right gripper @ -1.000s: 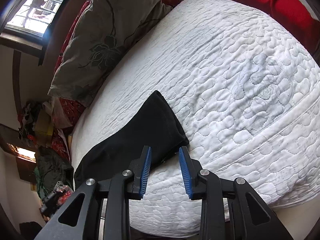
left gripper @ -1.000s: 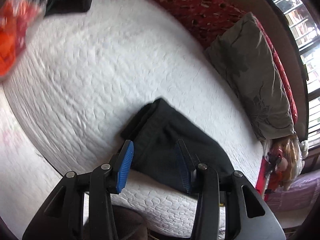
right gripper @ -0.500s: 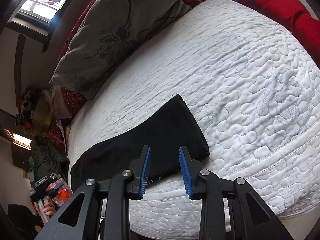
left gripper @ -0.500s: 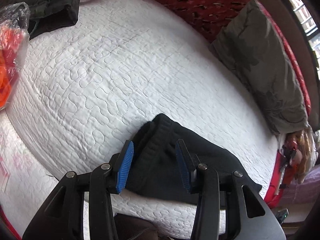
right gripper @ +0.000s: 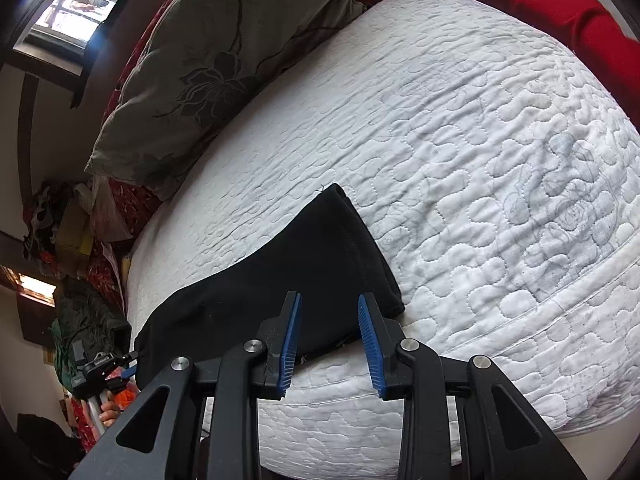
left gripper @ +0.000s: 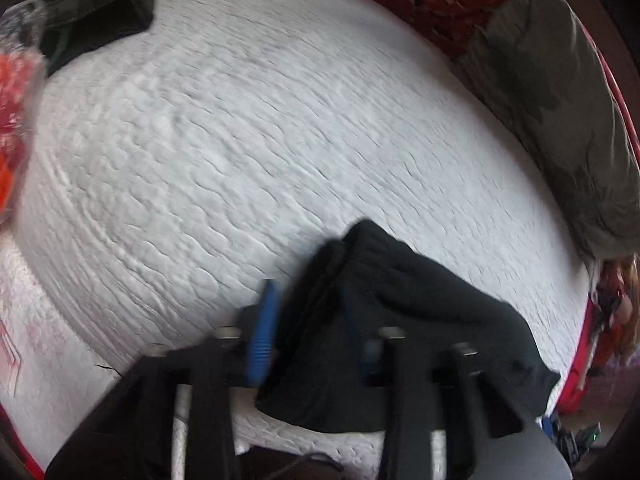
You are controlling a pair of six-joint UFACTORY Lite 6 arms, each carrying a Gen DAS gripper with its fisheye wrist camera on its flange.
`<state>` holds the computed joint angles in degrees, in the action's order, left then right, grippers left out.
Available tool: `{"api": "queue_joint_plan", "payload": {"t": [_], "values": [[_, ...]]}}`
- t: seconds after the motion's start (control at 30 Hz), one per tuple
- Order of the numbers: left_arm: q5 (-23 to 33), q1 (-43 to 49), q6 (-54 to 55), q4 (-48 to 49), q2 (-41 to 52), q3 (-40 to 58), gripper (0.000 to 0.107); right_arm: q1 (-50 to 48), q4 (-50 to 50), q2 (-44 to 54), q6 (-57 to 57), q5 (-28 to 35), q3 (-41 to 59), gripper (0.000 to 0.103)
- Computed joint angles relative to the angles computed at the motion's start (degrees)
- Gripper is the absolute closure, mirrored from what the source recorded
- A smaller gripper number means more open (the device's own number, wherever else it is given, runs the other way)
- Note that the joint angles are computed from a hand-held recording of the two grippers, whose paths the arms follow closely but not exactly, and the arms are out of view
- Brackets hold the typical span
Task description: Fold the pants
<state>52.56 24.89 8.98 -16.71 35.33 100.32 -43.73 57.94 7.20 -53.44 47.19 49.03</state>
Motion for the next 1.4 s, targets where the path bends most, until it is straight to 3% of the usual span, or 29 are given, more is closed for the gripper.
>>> {"api": "queue_joint_plan", "payload": {"t": [0.07, 0.17, 0.37, 0.43, 0.5, 0.57, 0.67, 0.9, 1.07, 1.2, 1.4], "values": [[-0.3, -0.2, -2.4, 3.4, 0.3, -0.1, 0.098, -0.6, -0.2, 0.0, -0.6, 0.1, -0.4, 0.071], [2.0, 2.5, 0.2, -0.6, 1.0, 0.2, 0.098, -1.1, -0.2, 0.0, -0.9, 0.3, -0.8, 0.071], [1.0, 6.1, 8.6, -7.5, -14.0, -12.7, 0.096, -3.0, -1.1, 0.4, -1.3, 0.6, 0.2, 0.071], [2.7, 5.5, 11.8, -10.4, -19.5, -17.6, 0.087, -4.0, -1.1, 1.2, -1.9, 0.6, 1.0, 0.071], [3.3, 2.6, 13.3, -12.7, -26.3, -24.4, 0.064, -4.7, -0.7, 2.4, -2.6, 1.1, 1.9, 0.066], [2.9, -2.6, 12.7, -14.6, -31.8, -30.1, 0.057, -5.0, -0.7, 3.4, -3.2, 1.2, 2.5, 0.063], [1.9, -14.0, 9.2, -18.2, -35.5, -36.6, 0.057, -5.3, -0.3, 4.3, -4.4, 1.6, 2.7, 0.063], [-5.5, -39.6, -3.2, -25.2, -29.2, -39.9, 0.057, -6.7, 0.7, 3.9, -7.3, 4.8, 1.1, 0.063], [-7.0, -43.6, -5.1, -33.4, -20.5, -35.4, 0.057, -10.4, 1.7, 4.5, -10.3, 9.3, 1.0, 0.063], [-8.9, -45.5, -6.8, -33.9, -19.0, -35.3, 0.057, -12.5, 1.9, 7.6, -10.5, 11.9, 2.5, 0.063], [-9.9, -44.1, -5.4, -34.6, -18.8, -35.8, 0.057, -9.9, 2.6, 10.2, -9.4, 8.3, 3.4, 0.063]]}}
